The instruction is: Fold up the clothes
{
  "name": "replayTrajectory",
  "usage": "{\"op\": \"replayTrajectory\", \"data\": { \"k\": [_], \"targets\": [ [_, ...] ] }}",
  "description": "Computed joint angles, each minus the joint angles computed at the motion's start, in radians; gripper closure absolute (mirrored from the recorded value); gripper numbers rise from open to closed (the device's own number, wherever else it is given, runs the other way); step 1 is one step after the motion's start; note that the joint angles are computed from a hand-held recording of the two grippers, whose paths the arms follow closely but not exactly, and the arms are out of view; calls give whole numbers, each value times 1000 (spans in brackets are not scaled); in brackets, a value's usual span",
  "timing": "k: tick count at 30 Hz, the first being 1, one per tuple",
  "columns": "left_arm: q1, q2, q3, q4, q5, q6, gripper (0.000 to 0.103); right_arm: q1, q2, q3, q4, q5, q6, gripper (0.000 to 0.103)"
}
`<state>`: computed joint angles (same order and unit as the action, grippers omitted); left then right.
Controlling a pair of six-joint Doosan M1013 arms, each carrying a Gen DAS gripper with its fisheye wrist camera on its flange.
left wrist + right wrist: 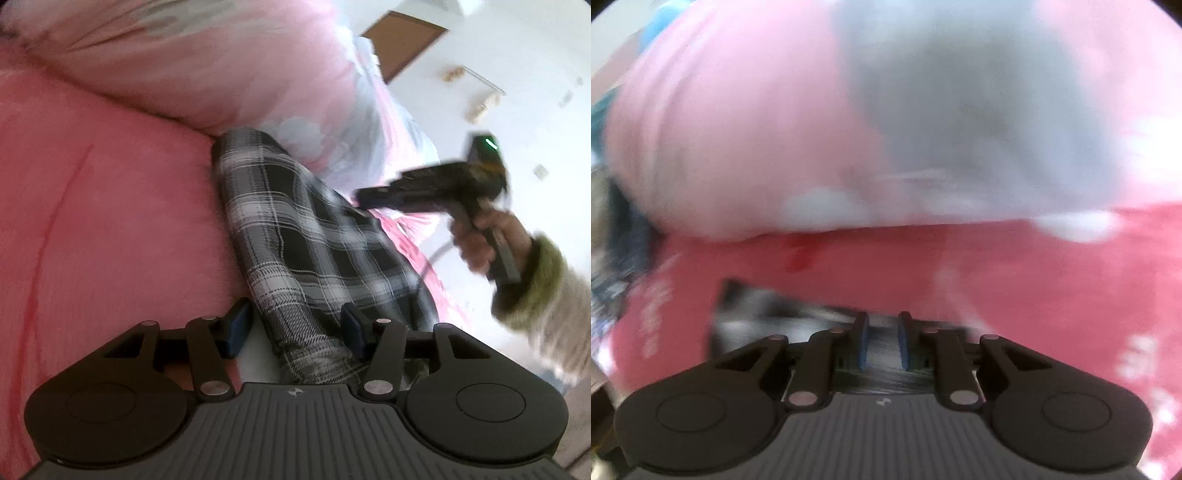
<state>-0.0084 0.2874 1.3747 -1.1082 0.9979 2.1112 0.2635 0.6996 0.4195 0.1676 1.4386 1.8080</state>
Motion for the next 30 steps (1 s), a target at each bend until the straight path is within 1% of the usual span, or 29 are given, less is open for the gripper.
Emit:
{"op": "replayTrajectory", "data": {
  "k": [2, 3, 5, 8, 9, 11, 13, 16, 20, 22, 25, 26, 30],
  "targets": [
    [5, 0, -8, 14, 8, -51, 49, -8, -95, 162, 36, -137, -5, 84],
    [9, -3, -9, 17, 10, -73, 49, -7, -144, 236, 55, -196, -43, 84],
    [17, -2, -15, 17, 20, -118, 47, 3, -229, 353, 73, -288, -152, 84],
    [27, 5, -36, 36, 39, -183, 47, 38, -329, 488, 82, -383, -399, 80],
    [27, 8, -48, 59, 40, -203, 47, 47, -355, 521, 105, -397, -498, 79],
    [21, 11, -70, 114, 33, -237, 47, 72, -385, 567, 147, -402, -659, 78],
    [16, 7, -80, 151, 17, -252, 47, 108, -396, 604, 157, -419, -758, 78],
    [20, -2, -73, 143, 15, -248, 47, 162, -390, 637, 157, -434, -876, 78],
    [12, 0, -77, 198, 12, -262, 47, 236, -381, 676, 76, -471, -1036, 80],
    [7, 1, -75, 216, 2, -250, 47, 263, -373, 685, 29, -480, -1095, 80],
    [2, 0, -68, 210, -12, -215, 47, 297, -366, 698, -79, -527, -1129, 81],
    [5, -1, -64, 204, -12, -202, 47, 304, -361, 695, -109, -533, -1122, 83],
    [16, -1, -56, 177, -5, -157, 47, 317, -342, 667, -156, -516, -1076, 84]
  ]
}}
